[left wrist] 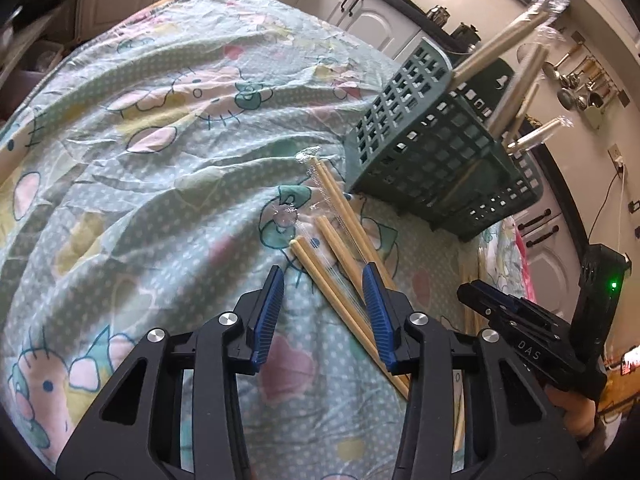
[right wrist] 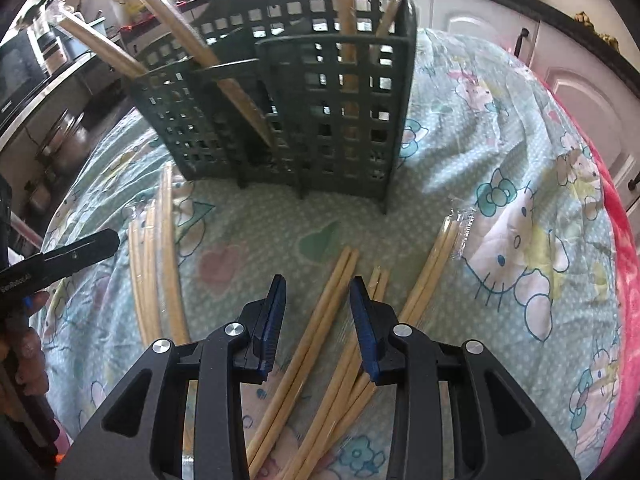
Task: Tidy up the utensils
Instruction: 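Close the left tool on a wrapped chopstick while the right tool grasps another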
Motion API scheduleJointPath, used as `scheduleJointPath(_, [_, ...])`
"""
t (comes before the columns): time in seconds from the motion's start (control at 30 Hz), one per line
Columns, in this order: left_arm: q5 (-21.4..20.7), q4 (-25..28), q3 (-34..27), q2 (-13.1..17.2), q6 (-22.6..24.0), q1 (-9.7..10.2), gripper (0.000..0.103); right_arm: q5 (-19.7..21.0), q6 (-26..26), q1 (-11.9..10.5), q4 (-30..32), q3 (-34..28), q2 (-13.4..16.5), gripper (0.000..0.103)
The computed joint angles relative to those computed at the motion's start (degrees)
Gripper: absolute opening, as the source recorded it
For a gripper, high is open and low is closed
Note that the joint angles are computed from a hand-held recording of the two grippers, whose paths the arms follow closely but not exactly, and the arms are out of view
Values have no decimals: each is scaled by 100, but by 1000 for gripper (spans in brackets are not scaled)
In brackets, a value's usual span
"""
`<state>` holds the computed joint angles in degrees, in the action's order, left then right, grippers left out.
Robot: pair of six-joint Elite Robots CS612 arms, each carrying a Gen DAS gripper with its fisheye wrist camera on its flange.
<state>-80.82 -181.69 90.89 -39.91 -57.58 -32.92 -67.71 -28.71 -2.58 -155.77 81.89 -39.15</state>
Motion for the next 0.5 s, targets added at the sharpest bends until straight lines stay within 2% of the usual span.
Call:
scheduleJointPath(0.17, [-211,-36,-98,81,-216,92,25,91,30,-4,330,-225,91,32])
scheduleJointPath(0.3, [-366,-89,-157,139,-430,167,25,79,132,9,421,-346,148,31])
scheduleJointPath(0.5, [-355,-18,-240,174,-383,191,24,132,241,14,659,-589,268,31])
